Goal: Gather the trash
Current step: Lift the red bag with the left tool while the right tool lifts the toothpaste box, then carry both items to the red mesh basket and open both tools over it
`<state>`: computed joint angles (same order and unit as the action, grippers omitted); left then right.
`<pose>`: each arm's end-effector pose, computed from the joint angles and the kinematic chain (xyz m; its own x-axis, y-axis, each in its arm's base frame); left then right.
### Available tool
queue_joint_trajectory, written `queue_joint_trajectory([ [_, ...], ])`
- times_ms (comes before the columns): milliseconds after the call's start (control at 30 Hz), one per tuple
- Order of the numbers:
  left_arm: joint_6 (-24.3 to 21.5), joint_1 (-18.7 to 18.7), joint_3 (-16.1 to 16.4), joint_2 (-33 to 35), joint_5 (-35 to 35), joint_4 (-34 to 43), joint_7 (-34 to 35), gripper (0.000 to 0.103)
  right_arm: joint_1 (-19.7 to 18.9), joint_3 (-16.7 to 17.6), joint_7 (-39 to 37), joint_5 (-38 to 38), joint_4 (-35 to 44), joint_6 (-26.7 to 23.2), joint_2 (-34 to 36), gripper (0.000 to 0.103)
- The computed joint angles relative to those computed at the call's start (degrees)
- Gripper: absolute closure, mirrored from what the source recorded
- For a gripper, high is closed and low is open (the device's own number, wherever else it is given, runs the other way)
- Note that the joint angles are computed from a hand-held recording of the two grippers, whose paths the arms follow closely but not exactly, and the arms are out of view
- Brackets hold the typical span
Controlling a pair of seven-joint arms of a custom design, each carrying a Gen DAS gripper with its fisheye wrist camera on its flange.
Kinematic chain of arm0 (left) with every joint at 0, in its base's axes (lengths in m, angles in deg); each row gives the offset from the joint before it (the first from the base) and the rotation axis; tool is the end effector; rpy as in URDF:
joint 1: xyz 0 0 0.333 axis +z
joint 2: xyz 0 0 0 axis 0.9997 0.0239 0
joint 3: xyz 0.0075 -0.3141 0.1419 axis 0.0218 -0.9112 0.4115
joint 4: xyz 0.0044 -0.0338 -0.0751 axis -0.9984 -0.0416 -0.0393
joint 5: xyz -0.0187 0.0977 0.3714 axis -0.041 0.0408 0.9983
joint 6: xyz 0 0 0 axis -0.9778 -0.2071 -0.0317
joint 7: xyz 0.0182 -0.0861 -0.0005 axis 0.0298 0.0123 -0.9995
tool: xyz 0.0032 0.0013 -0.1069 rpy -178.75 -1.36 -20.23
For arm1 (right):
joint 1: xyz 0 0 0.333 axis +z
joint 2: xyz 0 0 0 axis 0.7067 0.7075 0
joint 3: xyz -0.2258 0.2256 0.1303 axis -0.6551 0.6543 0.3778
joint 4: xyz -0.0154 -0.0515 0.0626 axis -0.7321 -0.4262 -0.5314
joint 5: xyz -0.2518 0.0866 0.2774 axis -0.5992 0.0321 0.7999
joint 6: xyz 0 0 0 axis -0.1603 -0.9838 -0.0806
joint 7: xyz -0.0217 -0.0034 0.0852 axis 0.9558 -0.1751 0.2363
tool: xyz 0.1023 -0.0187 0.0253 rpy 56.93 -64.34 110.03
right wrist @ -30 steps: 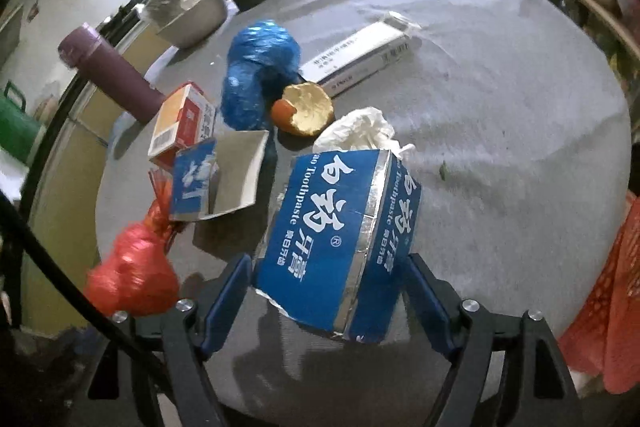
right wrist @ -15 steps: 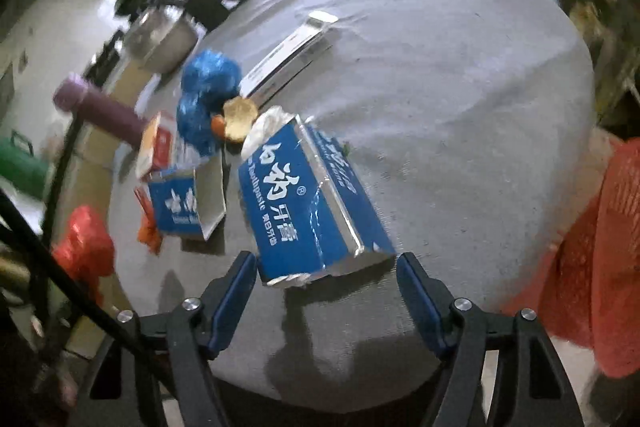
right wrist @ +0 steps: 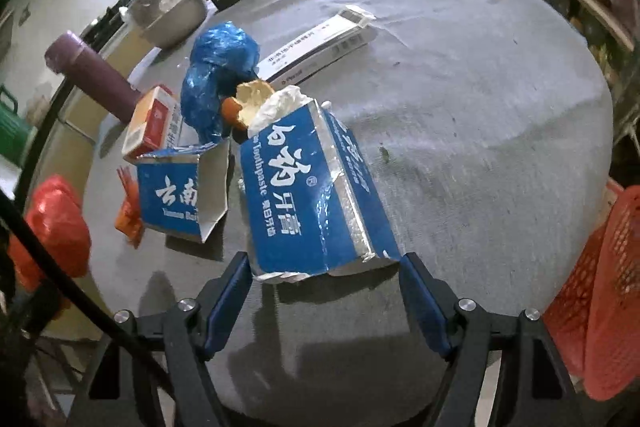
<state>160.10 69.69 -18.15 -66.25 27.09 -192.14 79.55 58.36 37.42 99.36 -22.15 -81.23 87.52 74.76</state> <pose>0.4523 -0.3412 0.4929 0.0012 -0.9827 0.1851 -0.7822 -0.1162 -0.6121 0.5581 0.1386 0.4026 0.1633 -0.9394 -0.3013 -0.9253 -0.0399 -0.3772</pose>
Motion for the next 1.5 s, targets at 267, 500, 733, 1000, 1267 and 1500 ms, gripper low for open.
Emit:
queue_joint_trajectory([
  [267,-0.1,-0.1,0.0,0.2,-0.9,0.4,0.9,0.073,-1.8,0.7,-13.0,11.3,-2.9,1.4,-3.2,0.024],
  [500,0.1,-0.4,-0.2,1.6,-1.0,2.0,1.0,0.073,-1.8,0.5,-20.7,18.5,-1.1,0.3,-2.5,0.023],
  [733,-1.7,-1.0,-0.3,2.5,-2.1,3.5,2.6,0.073,-0.6,1.9,-22.7,18.6,0.2,4.1,0.5,0.023],
  [1000,-2.5,-1.5,-0.5,4.5,-3.6,6.4,5.0,0.073,-3.5,1.1,-29.6,28.1,-0.1,0.0,-0.6,0.043],
  [1267,-5.3,-3.9,-1.6,10.2,-3.2,15.1,11.6,0.073,-9.7,-4.5,-36.8,40.4,-5.2,-14.8,-7.3,0.043],
  [1500,-8.7,-6.8,-6.7,24.5,-13.6,32.3,31.4,0.072,-17.2,-11.4,-35.8,42.5,-13.6,-15.7,-14.6,0.043],
])
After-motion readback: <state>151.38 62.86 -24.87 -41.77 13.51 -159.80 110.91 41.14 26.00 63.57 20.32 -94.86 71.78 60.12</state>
